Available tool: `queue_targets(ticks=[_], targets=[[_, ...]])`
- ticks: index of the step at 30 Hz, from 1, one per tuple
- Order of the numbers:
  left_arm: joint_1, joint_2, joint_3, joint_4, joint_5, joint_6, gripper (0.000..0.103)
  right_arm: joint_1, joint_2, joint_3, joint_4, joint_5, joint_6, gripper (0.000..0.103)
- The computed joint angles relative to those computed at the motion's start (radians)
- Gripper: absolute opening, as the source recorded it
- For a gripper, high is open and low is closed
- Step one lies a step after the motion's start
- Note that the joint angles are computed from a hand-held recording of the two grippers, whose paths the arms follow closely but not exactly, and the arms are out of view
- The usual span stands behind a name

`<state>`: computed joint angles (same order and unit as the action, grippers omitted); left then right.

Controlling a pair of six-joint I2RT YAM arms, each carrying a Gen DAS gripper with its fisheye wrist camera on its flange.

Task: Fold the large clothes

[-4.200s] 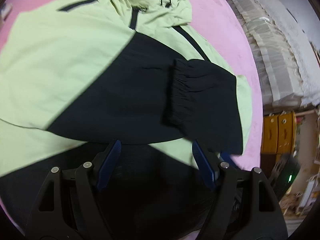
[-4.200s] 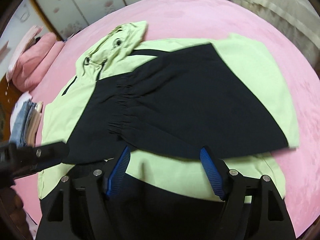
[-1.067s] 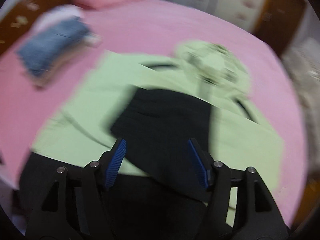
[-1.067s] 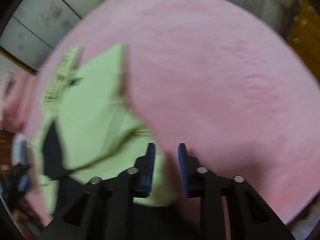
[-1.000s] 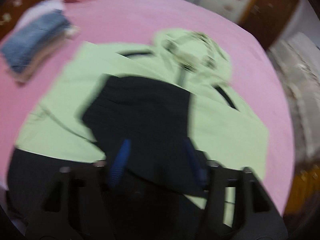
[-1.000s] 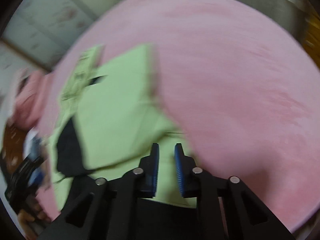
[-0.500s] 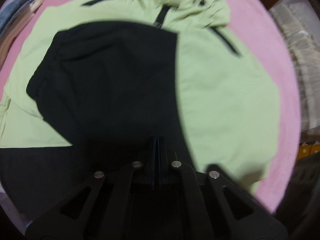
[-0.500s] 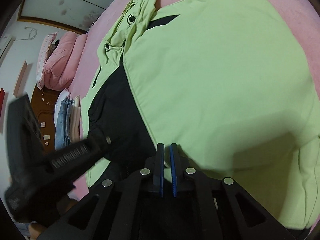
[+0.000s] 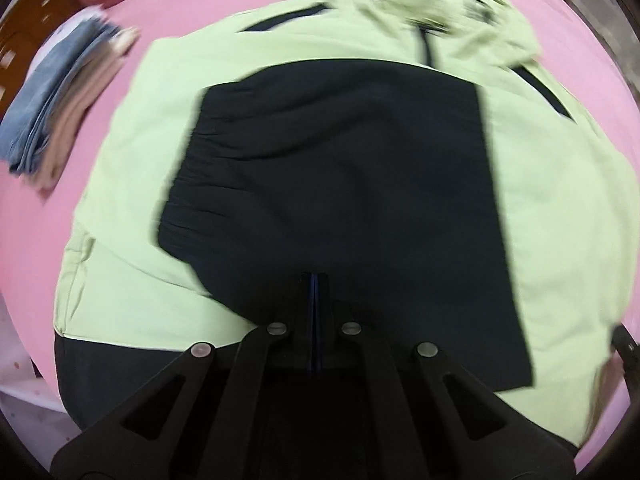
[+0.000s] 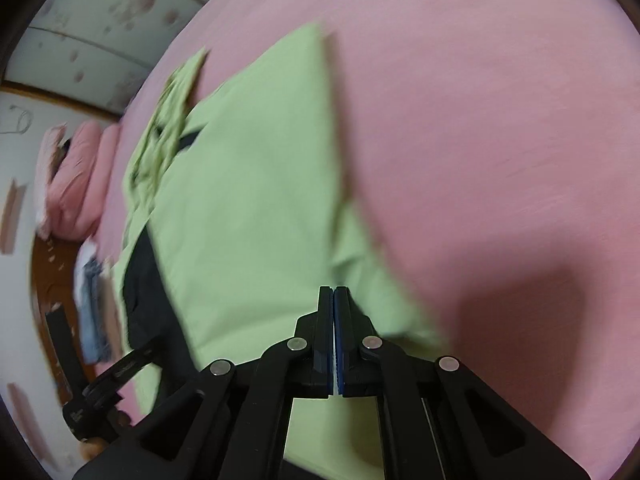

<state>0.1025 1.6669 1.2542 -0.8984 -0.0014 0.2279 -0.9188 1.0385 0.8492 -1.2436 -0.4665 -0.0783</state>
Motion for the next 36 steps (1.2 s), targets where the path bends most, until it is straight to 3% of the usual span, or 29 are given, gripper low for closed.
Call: queue_targets(ticks=[3, 4, 7, 9, 12, 13, 17, 20, 22, 25, 27, 29, 33, 36], targets=[[0.045, 0.02, 0.016, 0.019, -0.009, 0.01, 0.0, 0.027, -0.007, 0.029, 0.046, 0.177, 0.012, 0.001], [0.053, 0.023, 0.021, 0.012, 0.0, 0.018, 0.0, -0.001, -0.001, 0.032, 0.05, 0.175, -0.008, 0.001], [0.06, 0.01, 0.041, -0.034, 0.045, 0.034, 0.0, -0.046, -0.039, 0.048, 0.045, 0.134, -0.017, 0.001], [0.069, -0.016, 0.049, -0.095, 0.162, 0.038, 0.0, 0.005, -0.09, 0.077, 0.042, 0.101, -0.01, 0.001], [0.039, -0.04, 0.07, -0.187, 0.303, 0.035, 0.0, 0.153, -0.137, 0.1, 0.025, -0.052, 0.039, 0.001], [0.02, -0.052, 0.06, -0.2, 0.337, 0.028, 0.0, 0.233, -0.13, 0.084, 0.035, -0.141, 0.075, 0.001], [-0.088, -0.082, -0.009, -0.16, 0.349, -0.069, 0.0, 0.566, -0.089, -0.066, 0.251, -0.283, 0.447, 0.001], [-0.106, -0.048, -0.017, -0.118, 0.342, -0.117, 0.0, 0.635, -0.105, -0.169, 0.365, -0.305, 0.586, 0.001], [-0.107, -0.024, -0.02, -0.074, 0.277, -0.137, 0.0, 0.605, -0.088, -0.185, 0.396, -0.293, 0.595, 0.001], [-0.037, 0.007, 0.013, -0.038, 0.235, -0.116, 0.0, 0.442, -0.012, -0.148, 0.339, -0.266, 0.446, 0.001], [-0.018, 0.017, 0.021, 0.032, 0.066, -0.093, 0.0, 0.254, 0.024, -0.111, 0.245, -0.203, 0.249, 0.001], [0.022, 0.052, 0.049, 0.067, -0.004, -0.07, 0.0, 0.03, 0.091, -0.05, 0.177, -0.194, 0.067, 0.001], [0.086, 0.12, 0.179, -0.022, 0.073, -0.118, 0.0, -0.1, 0.125, 0.041, 0.167, -0.096, -0.065, 0.001], [0.034, 0.078, 0.187, -0.035, 0.166, -0.095, 0.0, -0.097, 0.128, 0.094, 0.121, -0.241, -0.112, 0.001]])
